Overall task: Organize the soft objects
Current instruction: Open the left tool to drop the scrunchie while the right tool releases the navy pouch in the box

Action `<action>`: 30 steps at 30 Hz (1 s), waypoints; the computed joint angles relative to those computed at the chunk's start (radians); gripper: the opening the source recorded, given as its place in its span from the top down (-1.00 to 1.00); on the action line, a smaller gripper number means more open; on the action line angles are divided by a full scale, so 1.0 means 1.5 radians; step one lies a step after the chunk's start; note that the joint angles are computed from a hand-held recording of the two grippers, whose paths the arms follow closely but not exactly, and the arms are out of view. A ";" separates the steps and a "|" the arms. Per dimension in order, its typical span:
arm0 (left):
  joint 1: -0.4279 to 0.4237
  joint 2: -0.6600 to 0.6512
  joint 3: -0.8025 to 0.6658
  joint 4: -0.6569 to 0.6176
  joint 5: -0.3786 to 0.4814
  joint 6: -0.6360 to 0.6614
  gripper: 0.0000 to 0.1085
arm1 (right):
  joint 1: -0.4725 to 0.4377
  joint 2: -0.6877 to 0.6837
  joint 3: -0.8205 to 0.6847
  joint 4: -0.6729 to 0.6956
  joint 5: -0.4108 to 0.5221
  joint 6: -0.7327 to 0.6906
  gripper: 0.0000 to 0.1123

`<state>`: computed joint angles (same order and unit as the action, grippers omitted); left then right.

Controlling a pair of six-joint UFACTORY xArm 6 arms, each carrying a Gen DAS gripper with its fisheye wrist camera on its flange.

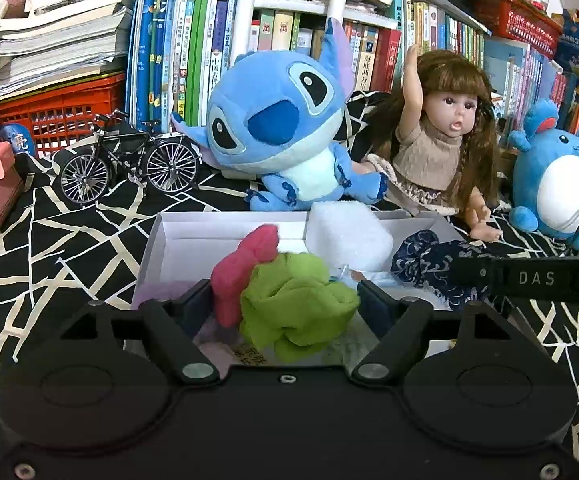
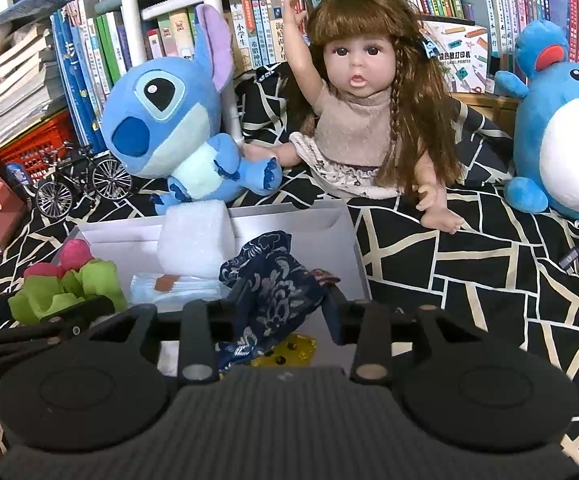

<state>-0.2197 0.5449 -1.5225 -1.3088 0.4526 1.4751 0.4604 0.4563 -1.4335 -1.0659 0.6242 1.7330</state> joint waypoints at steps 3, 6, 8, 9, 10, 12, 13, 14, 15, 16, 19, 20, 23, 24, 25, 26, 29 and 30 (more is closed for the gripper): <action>0.003 -0.009 0.007 -0.007 0.004 0.004 -0.50 | 0.001 -0.005 0.006 -0.006 -0.003 0.005 -0.07; 0.005 -0.018 0.015 -0.017 0.005 0.016 -0.53 | 0.002 -0.011 0.013 -0.013 -0.003 0.011 -0.08; 0.006 -0.023 0.020 -0.025 0.003 0.026 -0.55 | 0.003 -0.015 0.018 -0.017 -0.003 0.014 -0.08; 0.005 -0.025 0.021 -0.028 0.001 0.030 -0.55 | 0.004 -0.016 0.019 -0.018 -0.003 0.015 -0.09; 0.005 -0.026 0.023 -0.030 -0.001 0.031 -0.55 | 0.005 -0.018 0.020 -0.020 -0.002 0.016 -0.09; 0.006 -0.028 0.024 -0.031 -0.001 0.030 -0.55 | 0.006 -0.022 0.025 -0.023 -0.002 0.019 -0.11; 0.007 -0.029 0.026 -0.031 -0.001 0.030 -0.55 | 0.006 -0.024 0.026 -0.026 -0.002 0.021 -0.12; 0.007 -0.030 0.027 -0.033 -0.001 0.031 -0.56 | 0.007 -0.026 0.029 -0.028 -0.002 0.022 -0.12; 0.008 -0.032 0.029 -0.034 -0.001 0.033 -0.56 | 0.008 -0.027 0.031 -0.031 -0.002 0.024 -0.14; 0.008 -0.033 0.031 -0.036 -0.001 0.035 -0.56 | 0.009 -0.029 0.032 -0.032 0.000 0.023 -0.14; 0.009 -0.036 0.035 -0.040 -0.002 0.043 -0.57 | 0.010 -0.032 0.037 -0.035 0.001 0.024 -0.15; 0.009 -0.037 0.036 -0.040 -0.003 0.045 -0.57 | 0.010 -0.032 0.037 -0.036 0.001 0.026 -0.15; 0.010 -0.039 0.039 -0.040 -0.005 0.043 -0.57 | 0.012 -0.036 0.042 -0.043 0.000 0.033 -0.17; 0.010 -0.040 0.040 -0.039 -0.005 0.041 -0.57 | 0.012 -0.038 0.044 -0.045 -0.001 0.034 -0.17; 0.011 -0.041 0.041 -0.038 -0.003 0.039 -0.57 | 0.013 -0.039 0.046 -0.049 -0.001 0.036 -0.18; 0.012 -0.043 0.043 -0.037 -0.002 0.038 -0.57 | 0.014 -0.041 0.047 -0.052 -0.002 0.038 -0.19; 0.014 -0.050 0.051 -0.041 0.000 0.045 -0.58 | 0.020 -0.045 0.050 -0.064 0.005 0.037 -0.23; 0.014 -0.053 0.055 -0.045 0.000 0.050 -0.58 | 0.022 -0.047 0.051 -0.068 0.006 0.037 -0.25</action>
